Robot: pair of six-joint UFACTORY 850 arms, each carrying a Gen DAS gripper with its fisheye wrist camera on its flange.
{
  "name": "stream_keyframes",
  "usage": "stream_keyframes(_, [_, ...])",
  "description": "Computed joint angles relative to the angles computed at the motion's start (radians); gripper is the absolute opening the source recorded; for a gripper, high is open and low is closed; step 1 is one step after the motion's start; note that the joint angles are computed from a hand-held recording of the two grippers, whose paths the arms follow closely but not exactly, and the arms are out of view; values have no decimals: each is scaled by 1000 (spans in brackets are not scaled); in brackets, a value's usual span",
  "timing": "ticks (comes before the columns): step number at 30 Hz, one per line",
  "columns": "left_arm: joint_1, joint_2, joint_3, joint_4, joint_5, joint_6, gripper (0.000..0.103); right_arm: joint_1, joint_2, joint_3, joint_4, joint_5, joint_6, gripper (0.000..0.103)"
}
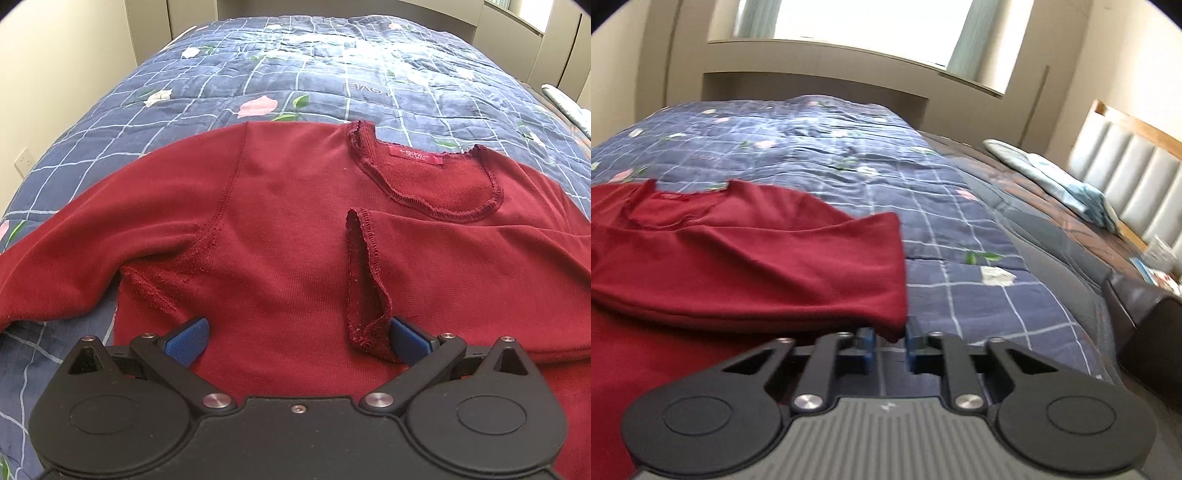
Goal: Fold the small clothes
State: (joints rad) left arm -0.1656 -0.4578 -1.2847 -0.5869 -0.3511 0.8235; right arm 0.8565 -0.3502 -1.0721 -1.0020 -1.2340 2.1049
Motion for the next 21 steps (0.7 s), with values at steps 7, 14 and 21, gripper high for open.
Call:
stream_keyframes(7, [1, 3, 10, -31, 12, 35, 103, -25, 13, -9, 100, 25, 3, 9])
stream_keyframes(14, [1, 9, 24, -76, 32, 94, 103, -35, 66, 65, 151, 84, 140, 1])
stream_keyframes(21, [1, 12, -13, 62, -15, -56, 103, -6, 61, 19, 187, 20, 41, 58])
